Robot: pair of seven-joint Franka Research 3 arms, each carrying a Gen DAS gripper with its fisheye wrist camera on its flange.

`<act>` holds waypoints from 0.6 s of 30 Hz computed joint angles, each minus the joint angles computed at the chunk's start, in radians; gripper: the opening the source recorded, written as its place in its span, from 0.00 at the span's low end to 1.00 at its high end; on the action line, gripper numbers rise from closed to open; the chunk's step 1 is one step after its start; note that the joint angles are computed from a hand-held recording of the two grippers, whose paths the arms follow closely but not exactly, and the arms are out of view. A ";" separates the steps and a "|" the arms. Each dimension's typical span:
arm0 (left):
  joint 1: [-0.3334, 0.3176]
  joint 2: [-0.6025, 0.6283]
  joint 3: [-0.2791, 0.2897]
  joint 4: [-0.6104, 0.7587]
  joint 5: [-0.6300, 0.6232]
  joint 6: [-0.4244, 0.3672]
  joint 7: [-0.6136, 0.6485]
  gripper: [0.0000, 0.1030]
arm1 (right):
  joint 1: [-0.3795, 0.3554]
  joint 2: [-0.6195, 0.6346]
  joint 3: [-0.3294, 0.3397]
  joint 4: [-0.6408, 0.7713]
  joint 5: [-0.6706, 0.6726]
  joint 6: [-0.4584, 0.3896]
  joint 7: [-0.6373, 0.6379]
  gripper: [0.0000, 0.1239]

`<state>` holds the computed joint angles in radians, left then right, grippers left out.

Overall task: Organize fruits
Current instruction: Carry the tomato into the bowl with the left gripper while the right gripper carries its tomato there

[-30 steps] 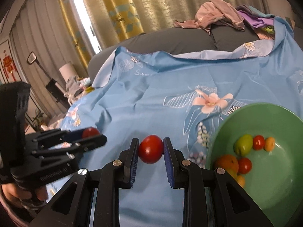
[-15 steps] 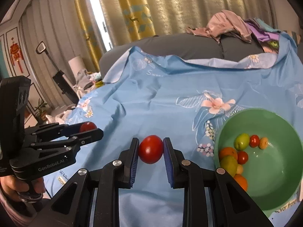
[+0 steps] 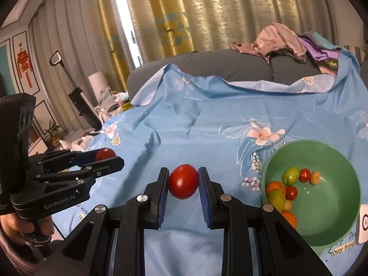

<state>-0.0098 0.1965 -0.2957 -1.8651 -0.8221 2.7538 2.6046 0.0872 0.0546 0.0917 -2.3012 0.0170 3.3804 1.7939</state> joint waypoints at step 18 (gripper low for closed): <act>-0.066 0.017 -0.037 0.050 0.030 -0.013 0.034 0.31 | 0.034 -0.057 -0.095 -0.100 0.098 0.079 -0.034 0.22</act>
